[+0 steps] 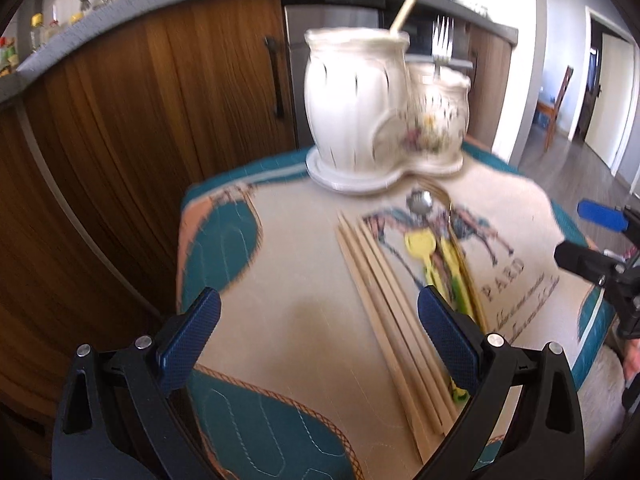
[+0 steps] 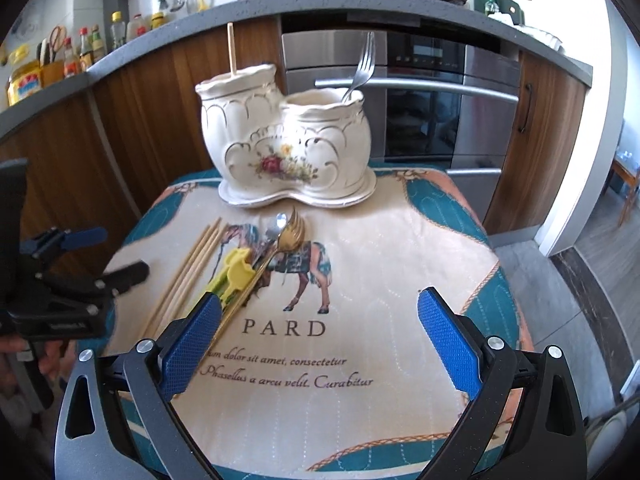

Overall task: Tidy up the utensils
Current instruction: 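Withdraw both open tools from the holder back toward the utensils on the mat, then grasp another wooden chopstick with the left tool while the right tool grasps a gold fork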

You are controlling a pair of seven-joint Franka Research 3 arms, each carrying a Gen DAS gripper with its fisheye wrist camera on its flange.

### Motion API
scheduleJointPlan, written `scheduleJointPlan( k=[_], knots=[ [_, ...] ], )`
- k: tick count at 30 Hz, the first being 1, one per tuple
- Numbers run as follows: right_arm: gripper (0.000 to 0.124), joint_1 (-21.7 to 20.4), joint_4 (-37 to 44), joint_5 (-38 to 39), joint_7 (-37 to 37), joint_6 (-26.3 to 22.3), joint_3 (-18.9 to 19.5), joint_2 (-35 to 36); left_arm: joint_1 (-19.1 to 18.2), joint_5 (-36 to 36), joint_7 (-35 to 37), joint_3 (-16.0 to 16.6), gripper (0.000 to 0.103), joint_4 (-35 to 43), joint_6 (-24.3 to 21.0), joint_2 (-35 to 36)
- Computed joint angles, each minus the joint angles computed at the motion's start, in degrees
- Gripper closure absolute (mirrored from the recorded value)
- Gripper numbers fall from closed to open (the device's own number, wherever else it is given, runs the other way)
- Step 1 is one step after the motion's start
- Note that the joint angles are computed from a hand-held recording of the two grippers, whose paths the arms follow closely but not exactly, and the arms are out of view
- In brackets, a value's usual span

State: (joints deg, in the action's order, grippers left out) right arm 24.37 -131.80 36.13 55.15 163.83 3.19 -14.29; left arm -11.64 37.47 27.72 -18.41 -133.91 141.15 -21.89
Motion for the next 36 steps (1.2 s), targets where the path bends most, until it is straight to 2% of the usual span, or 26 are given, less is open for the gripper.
scheduleJointPlan(
  k=[2,4,7,9,11,16,19,25,28,32,34,36],
  knots=[
    [0.028,-0.2,0.8,-0.1,0.9,-0.8,0.1,0.8,-0.7,-1.9,1.8,0.9,0.014,0.1,0.1,1.0],
    [0.03,-0.9,1.6,-1.4,2.6,-1.6,0.6,1.6,-1.1,-3.8,3.0,1.5,0.026,0.3,0.0,1.7],
    [0.037,-1.1,2.1,-2.1,3.2,-2.2,0.9,2.3,-1.8,-7.0,5.3,2.7,0.036,0.1,0.9,2.3],
    [0.041,-1.3,2.2,-2.9,3.8,-2.2,1.2,2.7,-2.1,-9.0,7.2,3.2,0.043,0.0,1.8,2.9],
    [0.044,-1.3,2.6,-2.9,3.9,-2.8,1.1,3.0,-1.8,-9.2,7.7,3.0,0.045,0.3,2.1,3.4],
    [0.056,-1.7,6.2,-4.0,5.7,-3.2,1.6,6.0,-1.8,-11.4,10.0,3.5,0.065,1.8,2.1,4.9],
    [0.063,-1.8,10.0,-3.9,6.5,-4.4,2.0,8.9,-1.1,-11.0,10.2,3.4,0.072,2.7,2.1,5.9],
    [0.077,-2.3,16.7,-9.6,12.3,-7.5,3.5,14.8,-0.8,-14.7,12.4,5.2,0.078,3.2,4.3,6.8],
    [0.08,-2.0,19.1,-14.2,16.0,-8.6,3.8,17.3,-0.3,-15.1,13.7,5.2,0.078,3.7,4.6,7.4],
    [0.088,-1.9,21.0,-16.2,18.8,-10.3,3.9,19.3,0.3,-14.4,14.1,5.0,0.078,4.3,4.7,8.1],
    [0.102,-2.2,21.8,-15.6,19.0,-11.4,4.0,20.0,0.4,-14.6,14.4,5.0,0.078,4.7,4.9,8.4],
    [0.104,-2.3,21.6,-14.9,18.6,-11.1,4.1,19.9,0.4,-14.3,14.6,4.9,0.078,5.1,4.5,8.8]
  ],
)
